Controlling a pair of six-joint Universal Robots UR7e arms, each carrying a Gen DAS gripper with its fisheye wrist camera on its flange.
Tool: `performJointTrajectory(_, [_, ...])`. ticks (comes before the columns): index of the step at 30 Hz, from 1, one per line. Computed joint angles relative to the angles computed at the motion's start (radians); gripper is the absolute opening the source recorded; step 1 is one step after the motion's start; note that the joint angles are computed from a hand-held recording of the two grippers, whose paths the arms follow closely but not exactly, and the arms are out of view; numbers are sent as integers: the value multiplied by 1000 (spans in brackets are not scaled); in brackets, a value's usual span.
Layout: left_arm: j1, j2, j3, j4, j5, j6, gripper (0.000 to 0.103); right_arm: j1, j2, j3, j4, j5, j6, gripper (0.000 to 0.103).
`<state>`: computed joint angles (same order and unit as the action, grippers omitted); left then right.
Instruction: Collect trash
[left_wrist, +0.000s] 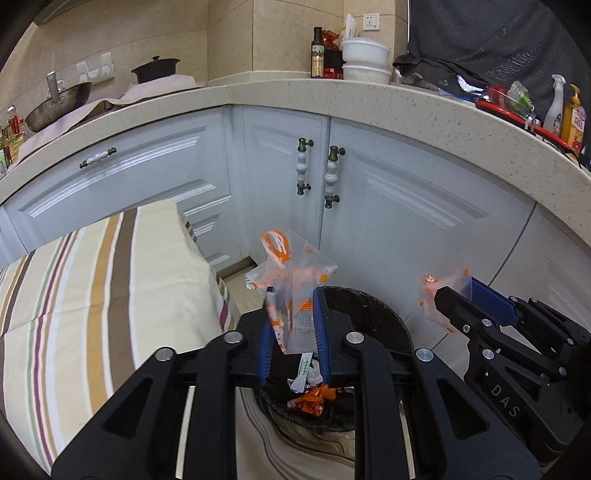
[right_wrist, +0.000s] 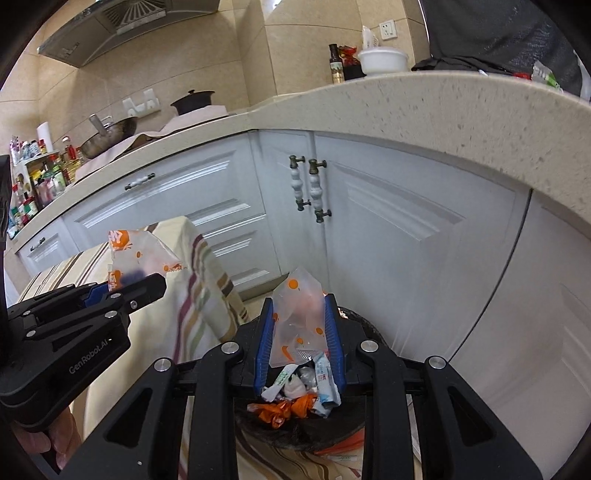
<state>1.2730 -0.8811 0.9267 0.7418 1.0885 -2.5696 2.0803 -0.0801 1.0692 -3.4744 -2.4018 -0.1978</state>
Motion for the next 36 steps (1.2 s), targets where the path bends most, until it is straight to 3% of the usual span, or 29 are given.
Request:
performJointTrajectory(1, [2,13,-12,0,-2,1,31,-7,6,-8,-6,1,-8,41])
performJointTrajectory(2, [4,24,-23,2,-8,4,46,-12,13,-20,-10,-3,-14,44])
performJointTrajectory(3, [4,34,-32,1,-15,3,52,-15,19,-30,-11,-9,-15,47])
performJointTrajectory(7, [9,69,-70,21,-32,-3,56,-24,19,-32,-13,-15,2,50])
performJointTrajectory(10, [12,68,-68,18,-32,-1,65,-20,23,-36,-21,-22,-7,53])
performJointTrajectory(25, [19,40,-57,-8,-40,12,73,-4,30,-62,3,-50,-9,61])
performJointTrajectory(36, [16,-58,43,-68,-29,29,78,38,36,-73,6,-80,-17,70])
